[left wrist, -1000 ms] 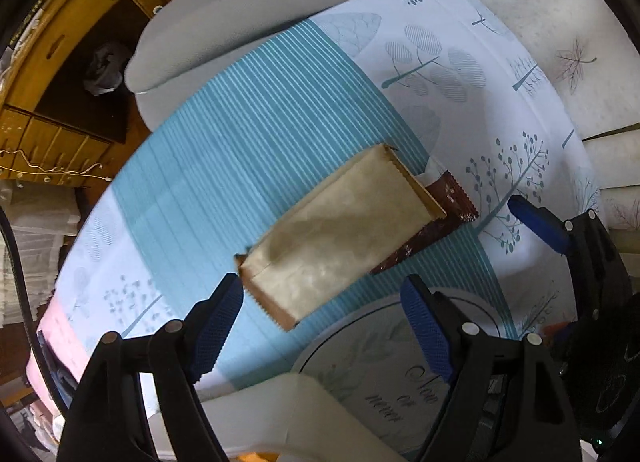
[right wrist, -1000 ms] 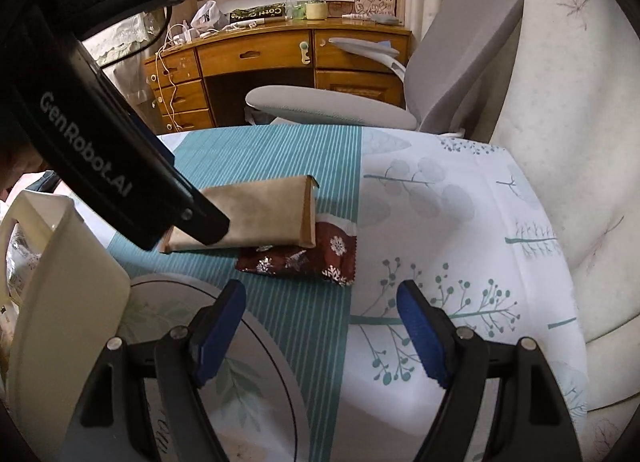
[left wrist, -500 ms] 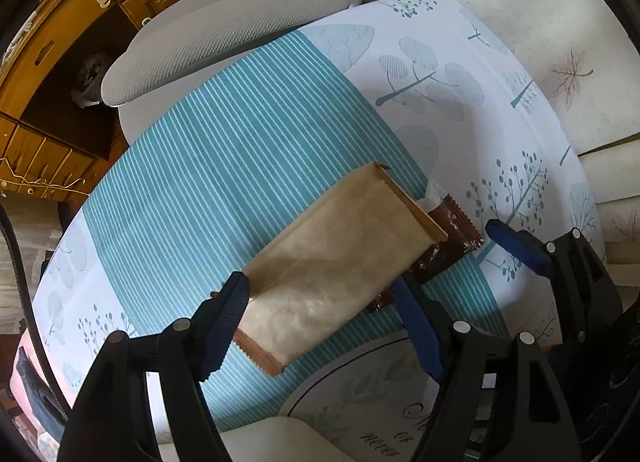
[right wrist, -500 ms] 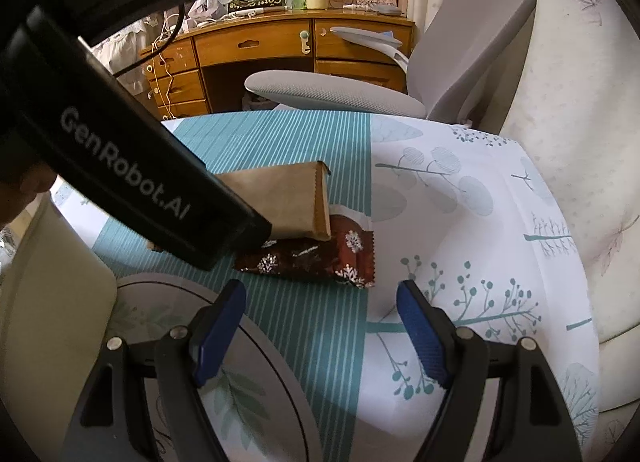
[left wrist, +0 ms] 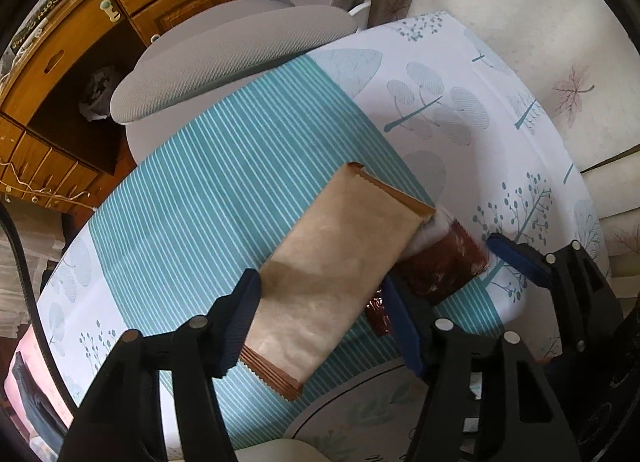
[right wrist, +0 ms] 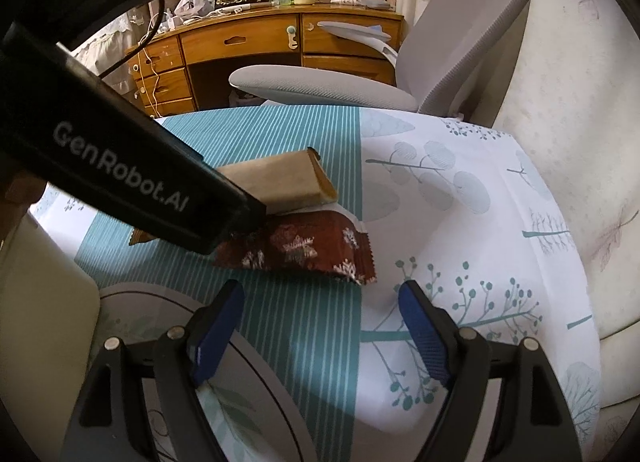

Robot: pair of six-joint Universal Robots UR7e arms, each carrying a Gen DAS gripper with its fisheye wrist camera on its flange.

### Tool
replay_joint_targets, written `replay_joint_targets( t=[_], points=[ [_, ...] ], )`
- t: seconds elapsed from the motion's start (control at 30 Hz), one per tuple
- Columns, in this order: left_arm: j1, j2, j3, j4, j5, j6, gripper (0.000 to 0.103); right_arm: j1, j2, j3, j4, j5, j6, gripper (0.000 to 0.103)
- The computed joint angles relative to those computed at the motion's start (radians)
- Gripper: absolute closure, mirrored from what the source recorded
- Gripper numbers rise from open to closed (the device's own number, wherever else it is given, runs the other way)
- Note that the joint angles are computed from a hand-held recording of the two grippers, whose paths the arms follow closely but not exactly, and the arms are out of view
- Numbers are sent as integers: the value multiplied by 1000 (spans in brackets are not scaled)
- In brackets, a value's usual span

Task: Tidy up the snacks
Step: 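Grasp the brown paper bar with the left gripper while the right grasps the red foil packet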

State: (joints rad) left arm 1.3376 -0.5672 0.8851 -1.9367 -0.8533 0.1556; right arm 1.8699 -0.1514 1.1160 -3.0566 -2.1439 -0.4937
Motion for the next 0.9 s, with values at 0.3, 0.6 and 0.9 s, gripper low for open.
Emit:
replay_joint_targets(
  t=[0.3, 0.6, 0.9],
  points=[
    [-3, -13, 12, -43, -35, 3, 62, 3, 15, -44, 34, 25, 46, 22],
    [0, -21, 2, -30, -71, -38, 71, -4, 29, -71, 39, 39, 40, 25],
    [38, 6, -97, 100, -167, -216, 100, -5, 12, -47, 22, 64, 10, 61]
  ],
)
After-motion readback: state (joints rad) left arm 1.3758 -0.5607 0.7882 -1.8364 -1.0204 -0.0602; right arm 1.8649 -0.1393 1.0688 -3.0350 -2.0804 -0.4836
